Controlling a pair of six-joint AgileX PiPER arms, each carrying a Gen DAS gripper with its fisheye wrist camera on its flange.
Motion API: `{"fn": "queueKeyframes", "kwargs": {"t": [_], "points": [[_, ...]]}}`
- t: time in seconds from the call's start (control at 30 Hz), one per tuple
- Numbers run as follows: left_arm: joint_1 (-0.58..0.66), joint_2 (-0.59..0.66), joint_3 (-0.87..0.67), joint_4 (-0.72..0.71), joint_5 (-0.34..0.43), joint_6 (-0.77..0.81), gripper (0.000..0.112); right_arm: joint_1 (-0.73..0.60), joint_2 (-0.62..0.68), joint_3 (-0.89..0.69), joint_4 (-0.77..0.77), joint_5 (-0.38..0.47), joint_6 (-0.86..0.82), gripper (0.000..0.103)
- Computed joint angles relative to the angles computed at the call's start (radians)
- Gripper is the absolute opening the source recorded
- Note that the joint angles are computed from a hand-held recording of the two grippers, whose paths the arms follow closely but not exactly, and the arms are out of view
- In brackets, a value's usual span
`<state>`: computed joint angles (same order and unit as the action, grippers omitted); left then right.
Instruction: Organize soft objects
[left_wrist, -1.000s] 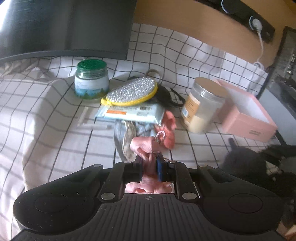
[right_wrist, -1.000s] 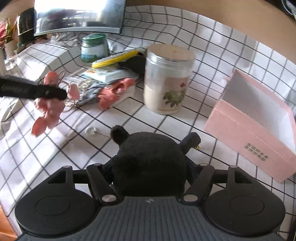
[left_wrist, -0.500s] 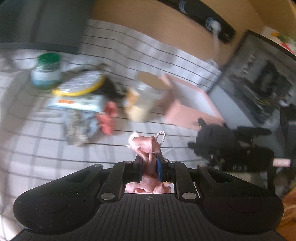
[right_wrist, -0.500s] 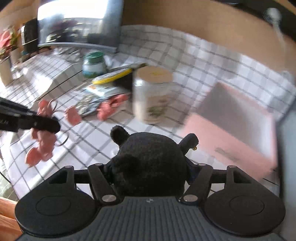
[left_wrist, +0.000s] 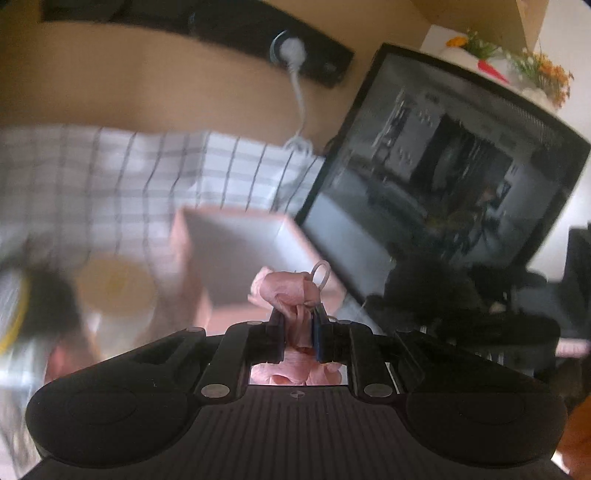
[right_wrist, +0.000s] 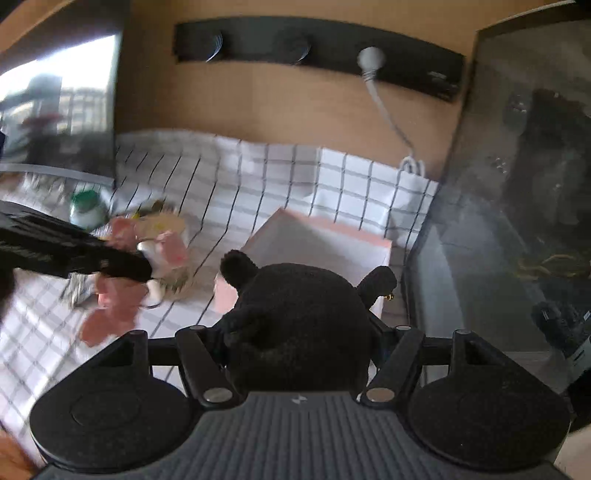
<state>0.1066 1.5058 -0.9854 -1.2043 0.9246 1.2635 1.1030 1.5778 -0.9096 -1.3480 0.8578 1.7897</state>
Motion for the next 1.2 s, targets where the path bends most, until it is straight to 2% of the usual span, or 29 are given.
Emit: {"fn": "queueKeyframes", "kwargs": {"t": [0.13, 0.2, 0.33, 0.4, 0.43, 0.47, 0.5, 0.57, 0.6, 0.67, 0.73, 0.8, 0.87, 0.9, 0.97, 1.03, 1.07, 1.13, 1.2], "points": [[-0.096, 0.156, -0.244, 0.038, -0.044, -0.153, 0.017, -0.093, 0.031, -0.094, -0.047, -0.011, -0.043, 0.068], [-0.120, 0.241, -0.386, 0.070, -0.035, -0.242, 0.017, -0.140, 0.045, -0.137, -0.068, -0.028, -0.069, 0.068], [-0.158, 0.424, -0.730, 0.131, 0.016, -0.431, 0.019, -0.249, 0.105, -0.262, -0.092, -0.092, -0.121, 0.068], [-0.176, 0.532, -0.930, 0.168, 0.060, -0.539, 0.021, -0.291, 0.155, -0.305, -0.141, -0.118, -0.092, 0.069], [-0.196, 0.593, -1.030, 0.188, 0.069, -0.607, 0.023, -0.310, 0.174, -0.310, -0.167, -0.142, -0.063, 0.073], [-0.210, 0.653, -1.130, 0.226, 0.094, -0.683, 0.024, -0.330, 0.202, -0.326, -0.165, -0.172, -0.062, 0.082], [-0.227, 0.719, -1.230, 0.270, 0.118, -0.759, 0.028, -0.345, 0.234, -0.352, -0.122, -0.184, -0.093, 0.084], [-0.261, 0.834, -1.411, 0.402, 0.187, -0.879, 0.030, -0.362, 0.270, -0.366, -0.061, -0.197, -0.105, 0.084], [-0.291, 0.864, -1.452, 0.501, 0.199, -0.919, 0.030, -0.372, 0.276, -0.354, -0.033, -0.223, -0.105, 0.084], [-0.358, 0.884, -1.438, 0.693, 0.192, -0.921, 0.030, -0.383, 0.275, -0.323, 0.003, -0.262, -0.104, 0.084], [-0.404, 0.842, -1.302, 0.811, 0.107, -0.892, 0.030, -0.379, 0.274, -0.289, 0.021, -0.262, -0.094, 0.084], [-0.403, 0.827, -1.246, 0.811, 0.100, -0.908, 0.030, -0.372, 0.271, -0.258, 0.023, -0.257, -0.069, 0.084], [-0.376, 0.784, -1.157, 0.720, 0.089, -0.877, 0.030, -0.370, 0.265, -0.235, 0.035, -0.258, -0.054, 0.084], [-0.369, 0.742, -1.079, 0.688, 0.043, -0.845, 0.030, -0.360, 0.264, -0.229, 0.041, -0.250, -0.049, 0.084], [-0.346, 0.630, -0.879, 0.567, -0.108, -0.686, 0.030, -0.329, 0.259, -0.208, 0.028, -0.223, -0.017, 0.084], [-0.324, 0.508, -0.679, 0.367, -0.274, -0.486, 0.030, -0.285, 0.265, -0.196, 0.002, -0.173, 0.016, 0.084], [-0.312, 0.452, -0.599, 0.267, -0.333, -0.386, 0.030, -0.261, 0.266, -0.192, -0.006, -0.148, 0.023, 0.084], [-0.279, 0.363, -0.479, 0.067, -0.382, -0.216, 0.030, -0.226, 0.271, -0.188, -0.010, -0.129, 0.030, 0.084], [-0.226, 0.298, -0.374, -0.133, -0.361, -0.047, 0.030, -0.202, 0.276, -0.188, 0.007, -0.149, 0.028, 0.084]]}}
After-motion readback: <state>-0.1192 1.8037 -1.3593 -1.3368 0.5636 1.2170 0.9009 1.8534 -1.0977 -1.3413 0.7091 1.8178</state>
